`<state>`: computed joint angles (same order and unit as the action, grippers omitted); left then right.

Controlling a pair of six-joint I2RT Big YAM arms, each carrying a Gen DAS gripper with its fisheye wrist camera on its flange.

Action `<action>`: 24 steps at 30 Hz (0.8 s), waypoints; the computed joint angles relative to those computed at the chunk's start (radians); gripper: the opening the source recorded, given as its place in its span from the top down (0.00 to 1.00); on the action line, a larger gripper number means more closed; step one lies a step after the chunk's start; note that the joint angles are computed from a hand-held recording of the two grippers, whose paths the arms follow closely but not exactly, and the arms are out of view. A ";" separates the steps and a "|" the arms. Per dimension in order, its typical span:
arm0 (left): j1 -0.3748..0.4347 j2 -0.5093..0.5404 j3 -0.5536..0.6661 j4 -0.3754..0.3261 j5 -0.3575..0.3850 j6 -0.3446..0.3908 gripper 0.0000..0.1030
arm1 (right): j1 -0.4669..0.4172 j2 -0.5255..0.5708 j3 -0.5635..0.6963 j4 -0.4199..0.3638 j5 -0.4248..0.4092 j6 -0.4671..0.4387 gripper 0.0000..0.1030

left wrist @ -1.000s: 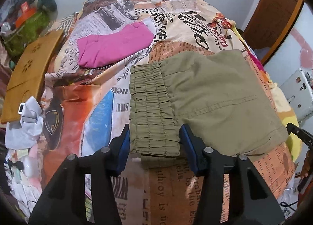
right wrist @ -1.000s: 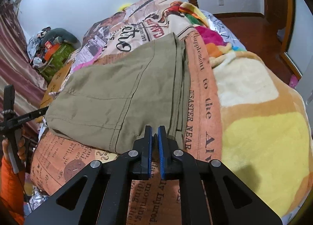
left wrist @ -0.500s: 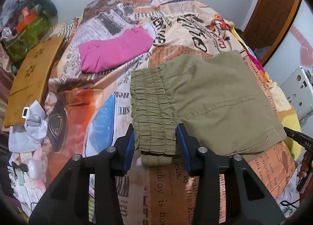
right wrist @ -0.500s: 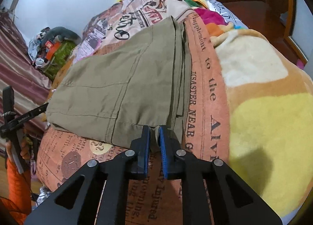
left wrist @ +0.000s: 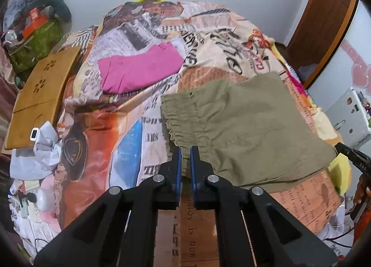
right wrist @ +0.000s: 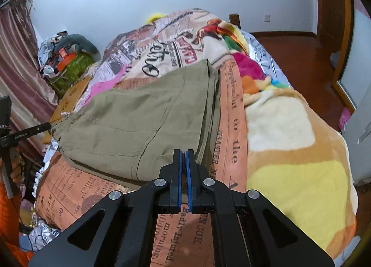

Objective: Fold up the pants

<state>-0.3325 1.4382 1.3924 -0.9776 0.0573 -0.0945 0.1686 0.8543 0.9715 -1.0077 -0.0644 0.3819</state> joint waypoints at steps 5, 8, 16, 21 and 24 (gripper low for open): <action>0.014 0.035 -0.029 -0.038 -0.016 -0.006 0.94 | 0.014 0.021 -0.035 -0.014 -0.011 0.009 0.97; 0.017 0.047 -0.054 -0.038 -0.013 -0.010 0.93 | 0.019 0.039 -0.059 -0.006 -0.032 0.020 0.97; 0.026 0.027 -0.016 -0.048 -0.022 -0.020 0.73 | 0.063 0.079 0.047 -0.092 0.108 -0.032 0.94; -0.006 -0.008 0.001 0.014 -0.034 -0.006 0.38 | 0.090 0.075 0.105 -0.035 0.100 -0.045 0.55; -0.035 -0.007 0.018 0.029 -0.018 0.017 0.28 | 0.135 0.115 0.141 -0.014 0.084 -0.066 0.52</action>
<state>-0.3676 1.4316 1.4106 -0.9482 0.0396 -0.0770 0.3036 0.9697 1.1124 -1.0213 0.0193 0.3159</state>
